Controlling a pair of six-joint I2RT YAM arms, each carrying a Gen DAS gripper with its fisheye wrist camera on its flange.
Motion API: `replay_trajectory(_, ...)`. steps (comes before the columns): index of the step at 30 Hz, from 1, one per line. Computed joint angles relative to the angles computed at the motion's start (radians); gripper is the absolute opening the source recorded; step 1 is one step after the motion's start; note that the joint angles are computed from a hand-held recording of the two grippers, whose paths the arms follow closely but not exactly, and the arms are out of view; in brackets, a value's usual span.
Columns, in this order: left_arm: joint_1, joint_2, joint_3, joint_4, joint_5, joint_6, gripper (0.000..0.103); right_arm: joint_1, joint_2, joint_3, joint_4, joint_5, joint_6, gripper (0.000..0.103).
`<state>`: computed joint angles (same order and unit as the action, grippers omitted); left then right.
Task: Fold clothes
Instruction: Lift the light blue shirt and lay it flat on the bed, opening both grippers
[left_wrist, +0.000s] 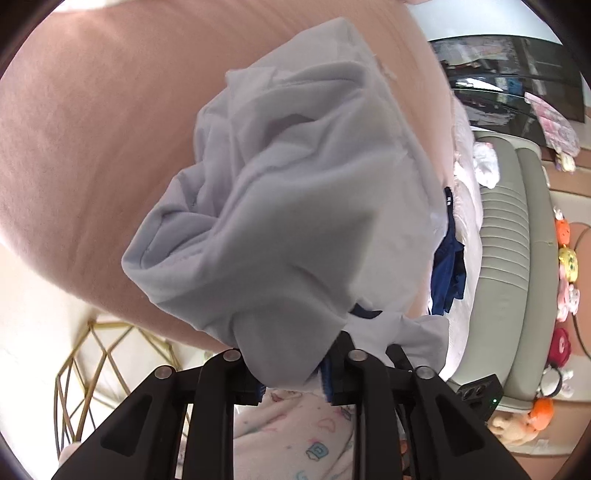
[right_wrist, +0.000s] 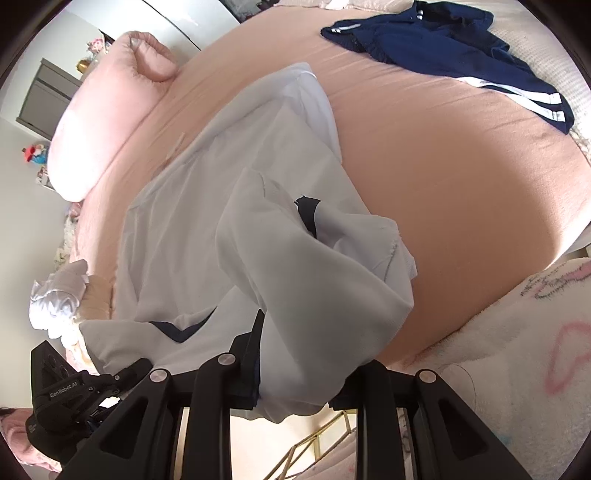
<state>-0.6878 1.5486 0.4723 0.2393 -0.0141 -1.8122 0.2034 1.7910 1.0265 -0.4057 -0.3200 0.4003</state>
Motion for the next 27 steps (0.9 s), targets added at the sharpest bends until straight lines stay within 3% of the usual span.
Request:
replay_trajectory(4, 0.053, 0.007, -0.05, 0.067, 0.098, -0.017, 0.043, -0.002, 0.016, 0.013, -0.02, -0.005, 0.024, 0.025)
replay_trajectory(7, 0.071, -0.031, -0.097, 0.098, 0.124, -0.018, 0.049, 0.001, 0.029, 0.039, -0.059, -0.001, -0.01, 0.031)
replay_trajectory(12, 0.068, -0.188, -0.078, -0.171, 0.116, 0.06, 0.059, -0.018, 0.013, 0.048, -0.116, -0.03, 0.007, 0.042)
replay_trajectory(14, 0.056, -0.239, -0.08, -0.23, 0.115, 0.088, 0.06, -0.021, -0.018, 0.04, -0.13, -0.028, 0.014, 0.053)
replay_trajectory(18, 0.005, -0.336, -0.075, -0.335, 0.07, 0.106, 0.06, -0.017, -0.109, 0.019, -0.165, -0.007, -0.031, 0.059)
replay_trajectory(22, -0.055, -0.375, -0.009, -0.487, -0.008, 0.125, 0.06, 0.011, -0.227, -0.025, -0.181, 0.103, -0.071, 0.063)
replay_trajectory(27, -0.12, -0.366, 0.124, -0.708, -0.119, 0.233, 0.06, 0.045, -0.314, -0.026, -0.181, 0.201, -0.131, 0.064)
